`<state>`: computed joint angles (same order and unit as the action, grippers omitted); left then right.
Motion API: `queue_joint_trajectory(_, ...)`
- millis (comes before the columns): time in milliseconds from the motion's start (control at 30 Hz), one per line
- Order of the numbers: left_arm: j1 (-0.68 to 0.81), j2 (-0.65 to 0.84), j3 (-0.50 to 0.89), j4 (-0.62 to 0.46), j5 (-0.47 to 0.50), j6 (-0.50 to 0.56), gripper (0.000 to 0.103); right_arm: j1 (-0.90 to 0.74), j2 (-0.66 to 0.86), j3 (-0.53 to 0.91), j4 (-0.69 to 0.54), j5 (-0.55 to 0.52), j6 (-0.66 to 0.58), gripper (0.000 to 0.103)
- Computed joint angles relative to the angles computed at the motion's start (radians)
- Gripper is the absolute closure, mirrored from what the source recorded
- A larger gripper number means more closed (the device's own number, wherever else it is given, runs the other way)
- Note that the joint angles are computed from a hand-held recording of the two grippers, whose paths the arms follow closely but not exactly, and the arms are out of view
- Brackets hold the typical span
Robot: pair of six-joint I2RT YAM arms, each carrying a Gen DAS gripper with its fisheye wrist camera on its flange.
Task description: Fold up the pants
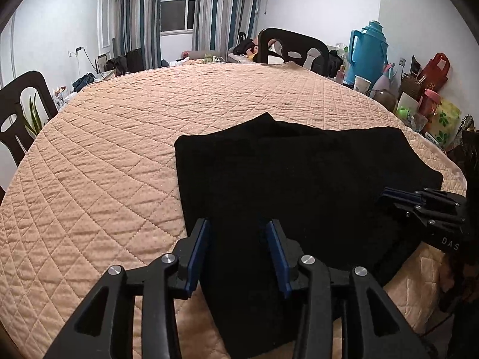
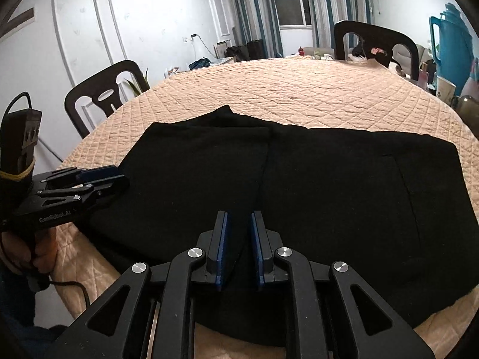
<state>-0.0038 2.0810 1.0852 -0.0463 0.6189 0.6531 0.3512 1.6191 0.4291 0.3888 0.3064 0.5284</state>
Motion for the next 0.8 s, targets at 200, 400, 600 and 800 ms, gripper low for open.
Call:
queue_joint_trajectory(200, 0.004, -0.006, -0.018, 0.022, -0.004, 0.007, 0.058, 0.038, -0.009, -0.005, -0.020, 0.051, 0.004, 0.086)
queue_joint_trajectory(400, 0.022, -0.021, -0.054, 0.040, 0.013, 0.020, 0.058, 0.068, -0.011, -0.013, -0.022, 0.094, 0.013, 0.085)
queue_joint_trajectory(600, 0.037, -0.029, -0.080, 0.066, 0.038, 0.025, 0.057, 0.085, -0.017, -0.042, 0.015, 0.116, 0.011, 0.085)
queue_joint_trajectory(800, 0.045, -0.029, -0.086, 0.075, 0.053, 0.026, 0.057, 0.077, -0.039, -0.092, 0.071, 0.099, 0.021, 0.085)
